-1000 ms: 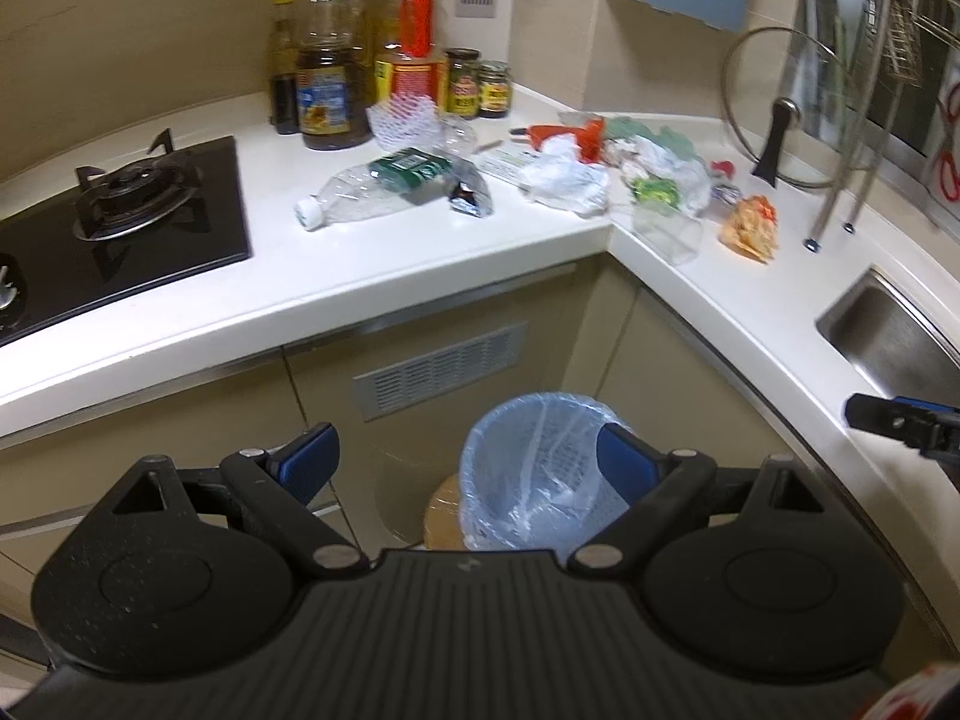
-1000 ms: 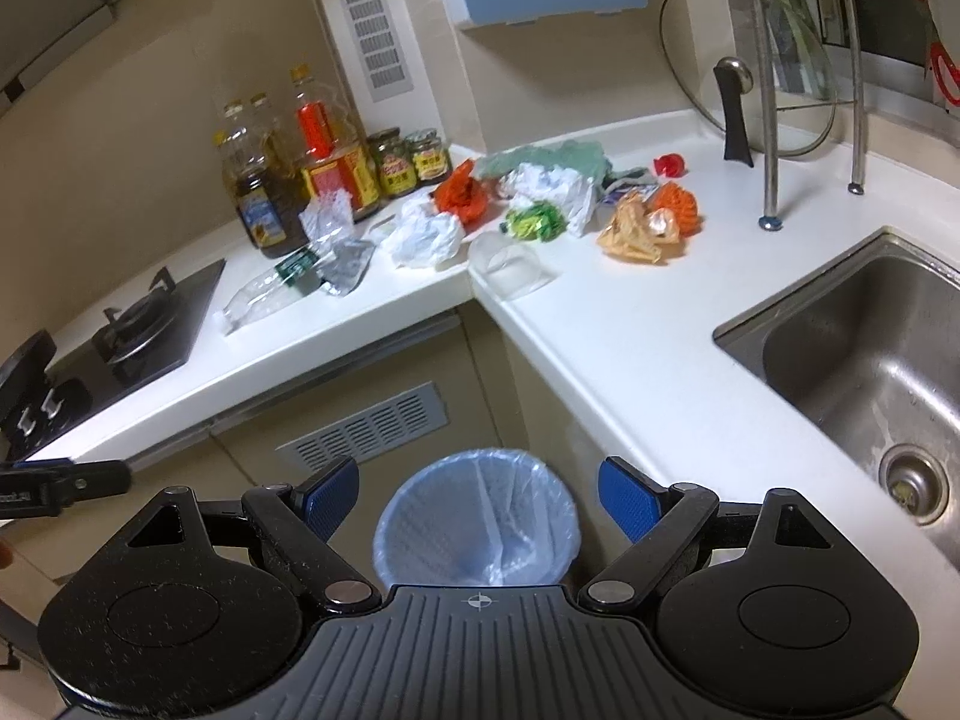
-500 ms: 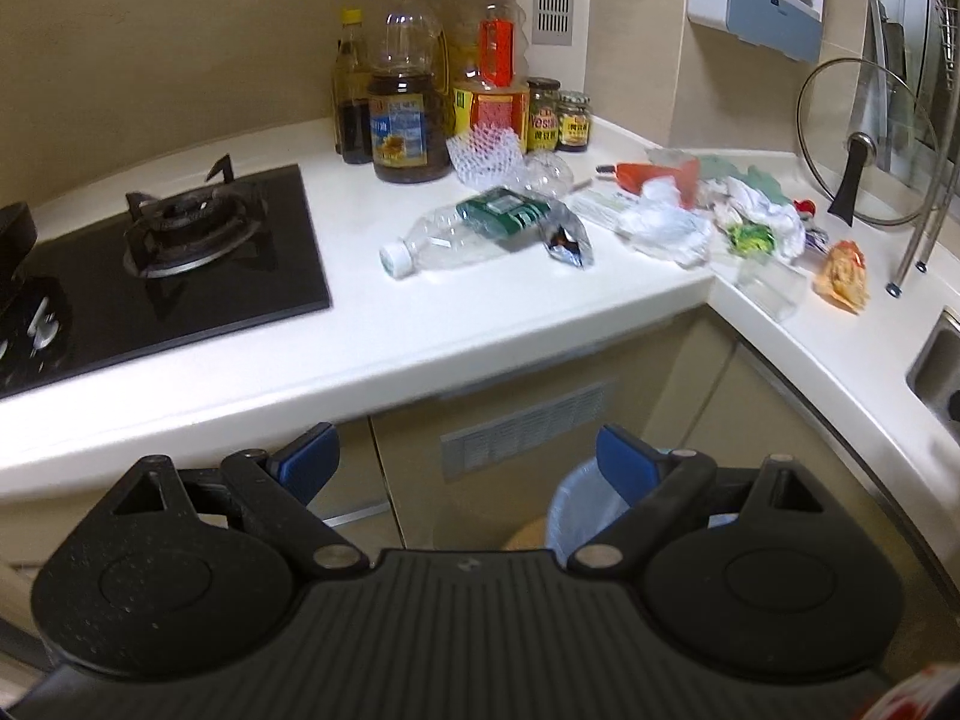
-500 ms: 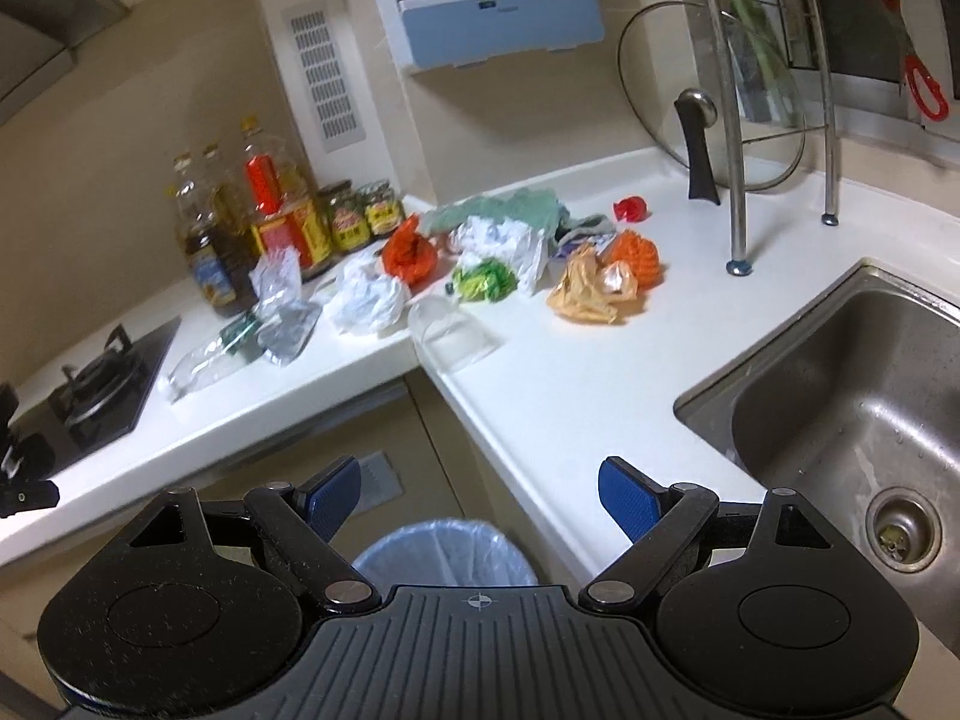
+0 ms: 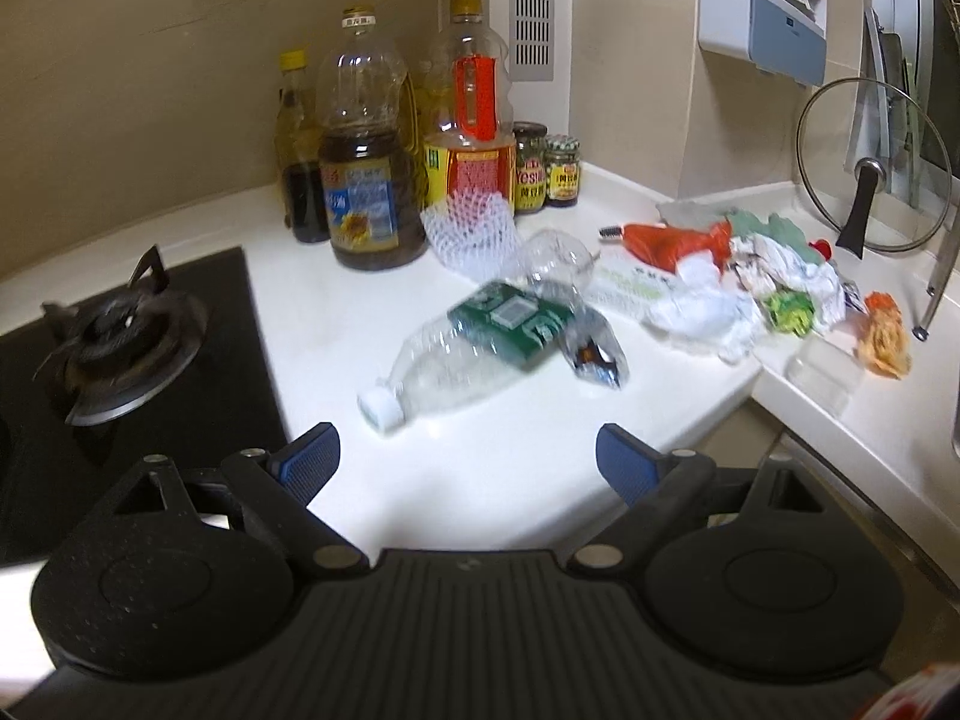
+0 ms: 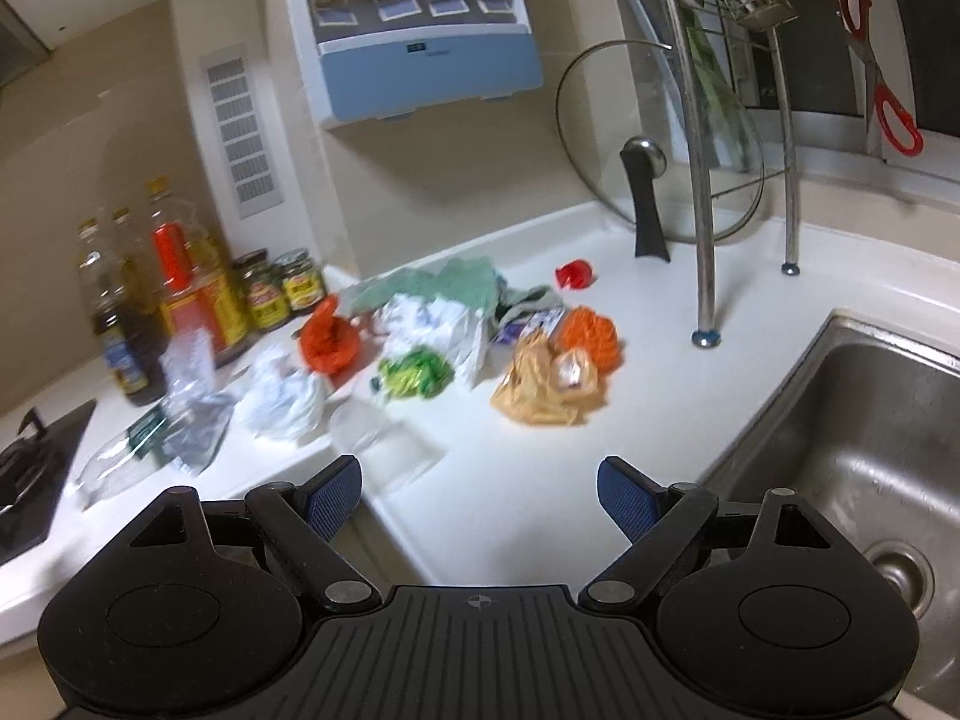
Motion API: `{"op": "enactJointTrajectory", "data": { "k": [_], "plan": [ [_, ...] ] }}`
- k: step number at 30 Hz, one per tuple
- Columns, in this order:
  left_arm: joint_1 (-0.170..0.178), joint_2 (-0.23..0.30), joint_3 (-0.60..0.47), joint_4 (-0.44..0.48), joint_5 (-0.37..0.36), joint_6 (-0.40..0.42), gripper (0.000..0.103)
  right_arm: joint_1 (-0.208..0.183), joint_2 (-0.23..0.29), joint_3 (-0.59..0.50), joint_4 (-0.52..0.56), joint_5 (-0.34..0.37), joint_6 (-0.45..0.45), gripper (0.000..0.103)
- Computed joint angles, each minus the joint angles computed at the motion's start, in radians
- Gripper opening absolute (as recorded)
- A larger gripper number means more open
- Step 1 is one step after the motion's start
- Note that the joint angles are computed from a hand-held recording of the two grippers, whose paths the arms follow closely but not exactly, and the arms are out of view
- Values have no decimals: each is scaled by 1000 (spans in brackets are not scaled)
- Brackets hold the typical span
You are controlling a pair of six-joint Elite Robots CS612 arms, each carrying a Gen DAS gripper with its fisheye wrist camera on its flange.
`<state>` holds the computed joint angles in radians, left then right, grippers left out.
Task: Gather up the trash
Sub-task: 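Move the left tool to the water bottle while the right tool reaches the tan bag, then grasp the clear water bottle with the left tool while the right grasps the tan bag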
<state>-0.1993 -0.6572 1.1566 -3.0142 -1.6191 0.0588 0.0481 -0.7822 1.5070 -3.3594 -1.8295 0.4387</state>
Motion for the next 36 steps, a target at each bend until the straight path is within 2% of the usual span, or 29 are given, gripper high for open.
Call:
{"op": "enactJointTrajectory", "data": {
  "k": [5, 13, 15, 19, 26, 28, 30, 31, 32, 36],
  "plan": [
    [7, 65, -119, 45, -17, 22, 91, -6, 42, -63, 19, -31, -24, 86],
    [14, 140, -258, 126, -35, 45, 91, -26, 112, -174, 67, -62, -53, 85],
    [14, 153, -281, 141, -34, 52, 91, -32, 129, -207, 79, -60, -68, 76],
    [17, 179, -330, 172, -30, 55, 91, -40, 167, -273, 119, -71, -79, 72],
    [20, 218, -402, 218, -20, 65, 91, -46, 214, -352, 199, -99, -99, 58],
    [21, 227, -420, 230, -21, 65, 91, -47, 223, -366, 222, -102, -101, 51],
    [22, 236, -437, 240, -24, 72, 91, -49, 227, -374, 240, -99, -101, 36],
    [22, 240, -444, 242, -26, 78, 91, -49, 228, -375, 244, -98, -102, 32],
    [22, 244, -453, 246, -29, 84, 91, -49, 228, -375, 245, -100, -104, 22],
    [25, 264, -490, 266, -50, 101, 91, -47, 225, -367, 225, -115, -100, 18]
  ]
}}
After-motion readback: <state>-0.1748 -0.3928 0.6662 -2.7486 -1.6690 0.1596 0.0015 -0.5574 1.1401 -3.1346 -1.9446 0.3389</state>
